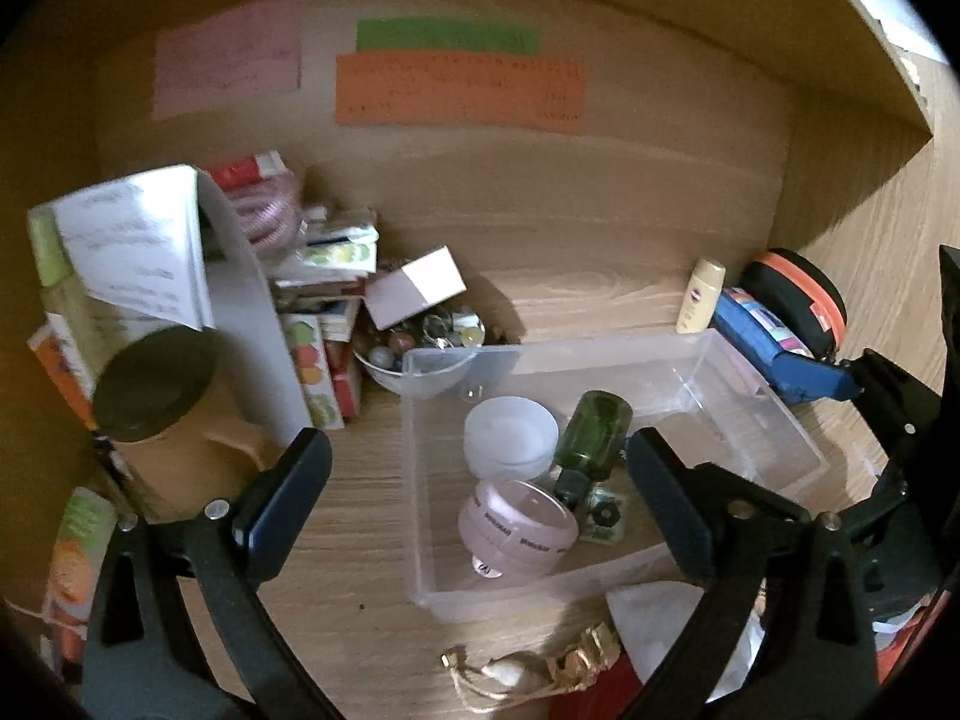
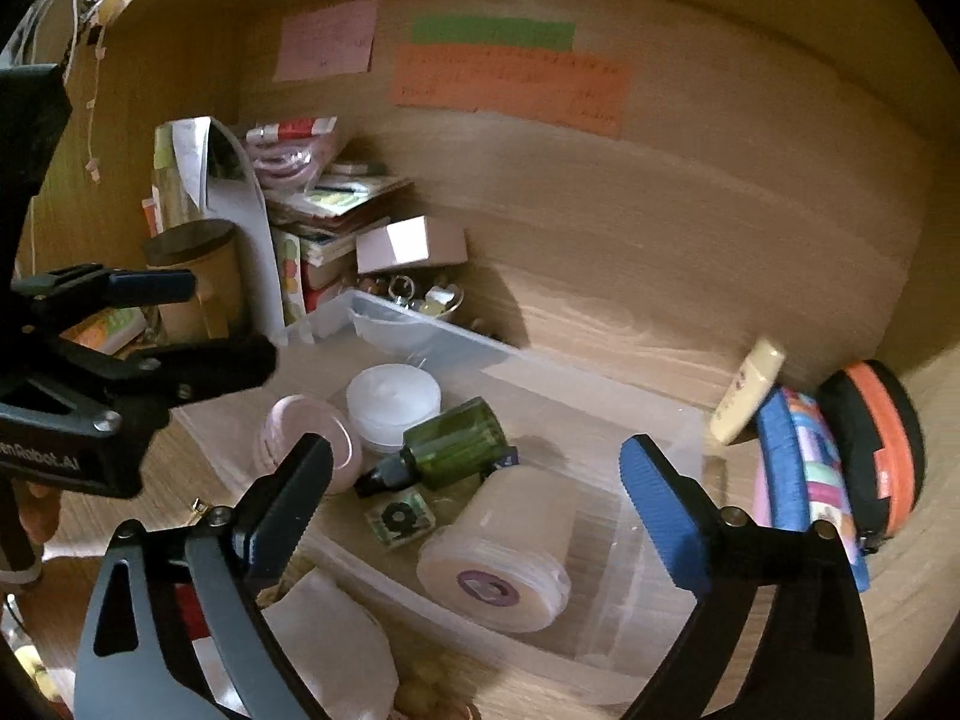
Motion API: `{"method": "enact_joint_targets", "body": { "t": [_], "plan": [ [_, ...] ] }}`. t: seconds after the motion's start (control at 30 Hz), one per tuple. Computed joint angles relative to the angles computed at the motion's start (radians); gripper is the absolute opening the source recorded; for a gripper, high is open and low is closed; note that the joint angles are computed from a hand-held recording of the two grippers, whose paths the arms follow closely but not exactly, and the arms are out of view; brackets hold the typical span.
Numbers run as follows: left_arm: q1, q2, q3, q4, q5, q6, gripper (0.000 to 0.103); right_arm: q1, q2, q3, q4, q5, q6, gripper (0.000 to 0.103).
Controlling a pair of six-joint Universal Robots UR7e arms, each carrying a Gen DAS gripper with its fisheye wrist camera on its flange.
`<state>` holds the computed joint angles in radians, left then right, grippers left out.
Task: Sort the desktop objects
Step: 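Withdraw both tools toward the white cloth bag and red pouch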
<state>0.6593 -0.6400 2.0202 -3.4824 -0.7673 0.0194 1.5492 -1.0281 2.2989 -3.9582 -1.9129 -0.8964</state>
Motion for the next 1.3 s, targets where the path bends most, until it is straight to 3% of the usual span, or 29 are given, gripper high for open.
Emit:
{"method": "enact_joint_targets", "body": {
  "t": [0.13, 0.53, 1.0, 1.3],
  "plan": [
    [-0.032, -0.011, 0.038, -0.056, 0.037, 0.013, 0.101, 0.002, -0.012, 0.038, -0.066, 0.005, -0.008, 0.103],
    [-0.099, -0.056, 0.162, -0.134, 0.071, -0.038, 0.101, -0.009, -0.077, 0.157, -0.175, 0.003, 0.015, 0.103],
    [-0.122, -0.064, 0.266, -0.125, 0.072, -0.145, 0.101, -0.017, -0.003, 0.253, -0.292, -0.015, 0.038, 0.103],
    [-0.093, -0.055, 0.295, -0.045, 0.041, -0.221, 0.101, -0.053, 0.021, 0.273, -0.185, 0.015, 0.062, 0.103]
  ]
}}
